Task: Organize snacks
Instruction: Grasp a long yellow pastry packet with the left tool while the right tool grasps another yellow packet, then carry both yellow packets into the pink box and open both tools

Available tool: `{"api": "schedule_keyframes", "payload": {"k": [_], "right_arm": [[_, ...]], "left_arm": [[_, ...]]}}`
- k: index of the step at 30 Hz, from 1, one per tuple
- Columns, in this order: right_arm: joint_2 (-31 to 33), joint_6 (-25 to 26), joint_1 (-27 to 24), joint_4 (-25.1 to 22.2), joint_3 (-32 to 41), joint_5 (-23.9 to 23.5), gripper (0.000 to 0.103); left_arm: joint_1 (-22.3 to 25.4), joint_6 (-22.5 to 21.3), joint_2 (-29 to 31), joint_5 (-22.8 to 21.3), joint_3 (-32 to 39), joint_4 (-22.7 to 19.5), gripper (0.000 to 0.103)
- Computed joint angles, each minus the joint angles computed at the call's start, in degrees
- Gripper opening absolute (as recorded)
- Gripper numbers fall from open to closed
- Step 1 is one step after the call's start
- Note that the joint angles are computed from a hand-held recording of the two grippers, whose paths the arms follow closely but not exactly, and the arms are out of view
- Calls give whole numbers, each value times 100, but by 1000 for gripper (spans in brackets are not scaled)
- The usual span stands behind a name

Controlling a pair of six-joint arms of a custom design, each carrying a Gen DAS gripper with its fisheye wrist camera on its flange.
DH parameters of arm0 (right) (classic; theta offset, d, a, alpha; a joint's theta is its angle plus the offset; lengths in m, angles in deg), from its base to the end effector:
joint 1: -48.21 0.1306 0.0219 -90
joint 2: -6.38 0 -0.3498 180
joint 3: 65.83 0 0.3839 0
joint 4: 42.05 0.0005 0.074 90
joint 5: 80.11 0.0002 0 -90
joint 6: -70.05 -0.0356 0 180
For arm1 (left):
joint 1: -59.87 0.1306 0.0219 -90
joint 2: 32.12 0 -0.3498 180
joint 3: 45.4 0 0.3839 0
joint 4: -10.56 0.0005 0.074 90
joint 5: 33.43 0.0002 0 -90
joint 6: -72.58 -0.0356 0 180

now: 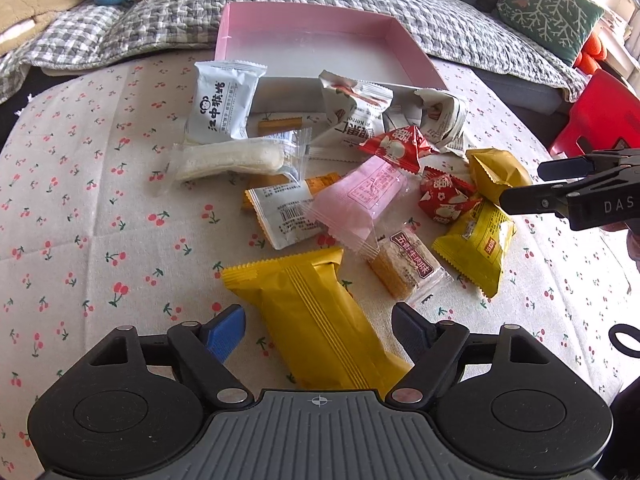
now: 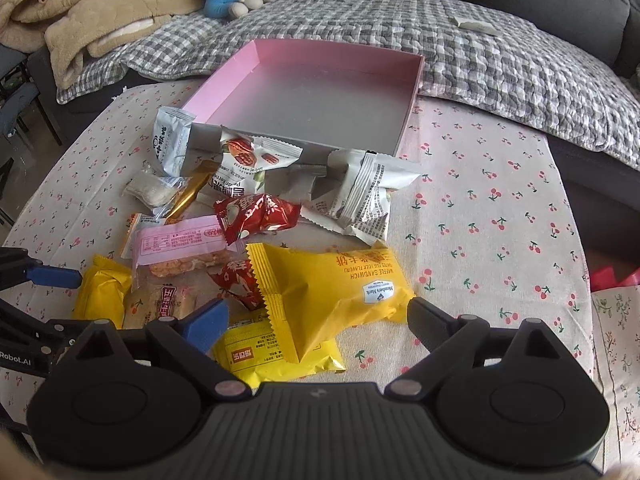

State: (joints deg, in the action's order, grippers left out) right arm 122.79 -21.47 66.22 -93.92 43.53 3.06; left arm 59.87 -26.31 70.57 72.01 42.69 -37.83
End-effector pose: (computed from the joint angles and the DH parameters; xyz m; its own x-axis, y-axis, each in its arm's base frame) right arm 0.5835 0.1936 0.3030 -0.8239 -0.2402 -0.5134 -0.3436 0.9320 0.1155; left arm 0.5193 -0.0100 0.2785 -0.8615 0.1490 -0.4853 0.2571 0.9523 -0.1642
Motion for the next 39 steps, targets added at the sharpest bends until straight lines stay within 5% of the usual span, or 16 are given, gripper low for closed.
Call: {"api": "schedule_keyframes", "payload": {"k": [16,22,27,35,39], "right_arm": [[568,-129,-58,-469,564,22,89],[496,-57,-35,-381,485,72,78],[451,-46,-42,-303,452,119,55],[295,-84,-41,-122,270,269,39],[222,-235,-83,10,202,319,19]], "left_arm": [[-18,156,188,-51,78,-182,46],[-22,138,188,-72,89,-176,41],[-28,61,184,-77,98,-167,40],[-13,14,52,3,36,-61,39],[2,25,-13,27,16,-17,39]]}}
